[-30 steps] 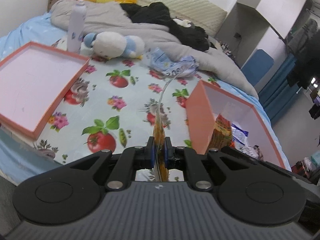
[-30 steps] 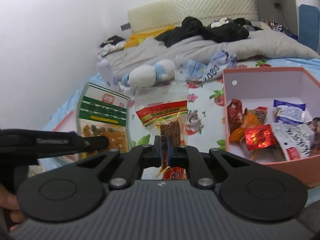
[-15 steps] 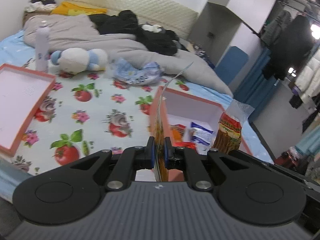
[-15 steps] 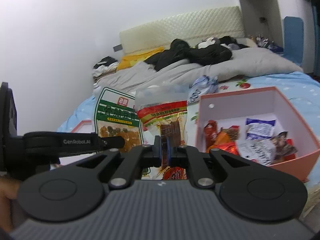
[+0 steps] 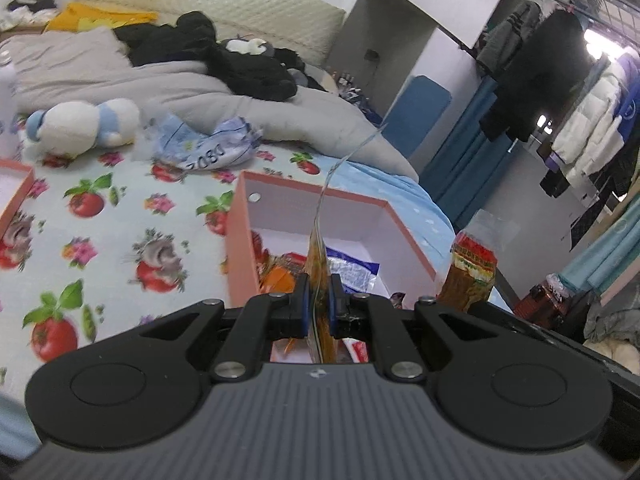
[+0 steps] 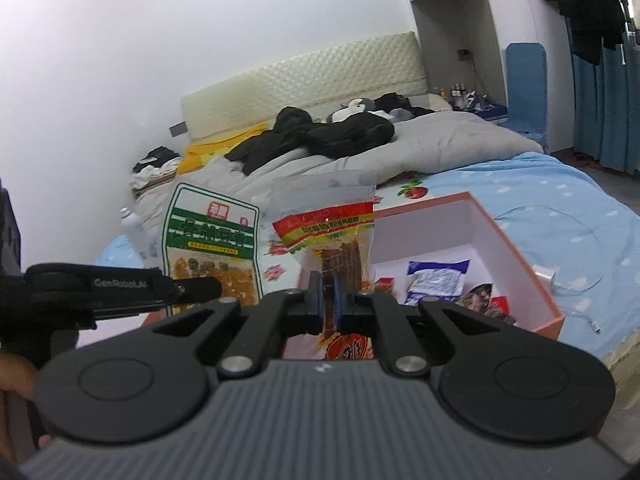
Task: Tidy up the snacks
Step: 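Carry both held snacks over the open pink box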
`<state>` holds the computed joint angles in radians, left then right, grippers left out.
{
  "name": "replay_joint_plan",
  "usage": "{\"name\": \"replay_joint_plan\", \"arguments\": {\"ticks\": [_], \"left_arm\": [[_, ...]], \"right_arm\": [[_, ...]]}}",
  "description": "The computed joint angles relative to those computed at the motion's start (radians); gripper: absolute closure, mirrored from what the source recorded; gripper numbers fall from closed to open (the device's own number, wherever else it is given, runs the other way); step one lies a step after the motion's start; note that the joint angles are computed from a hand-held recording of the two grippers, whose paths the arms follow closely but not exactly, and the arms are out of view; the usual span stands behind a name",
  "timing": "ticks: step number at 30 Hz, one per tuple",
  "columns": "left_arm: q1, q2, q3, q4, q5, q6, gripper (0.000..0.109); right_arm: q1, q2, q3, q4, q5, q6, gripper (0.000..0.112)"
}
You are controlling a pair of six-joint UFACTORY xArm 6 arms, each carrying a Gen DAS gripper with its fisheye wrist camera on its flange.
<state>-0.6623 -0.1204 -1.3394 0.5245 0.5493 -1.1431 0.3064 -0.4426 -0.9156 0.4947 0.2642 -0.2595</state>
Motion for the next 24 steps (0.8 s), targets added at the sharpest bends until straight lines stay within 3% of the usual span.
{"name": "replay_joint_plan", "arguments": {"ticks": [10,17,24], "left_arm": [[0.056,0.247,-0.227,-0.145,-0.016,0.168,0.098],[0.092,0.449,-0.451,-0.27,0.024,0.331,0.098],[0.119,0.597,-0.616,-0.351,0.084,0.425,0.098]], "right_arm": [[-0.052,0.216,-0.141,0.136,-0.042,-0.161,0.104],[-0.064,0.352,-0.251,0.192,-0.072,-0.229,0.104],[-0.082,0.47,-0.338,0.17,-0.044,-0.18,0.103]]}}
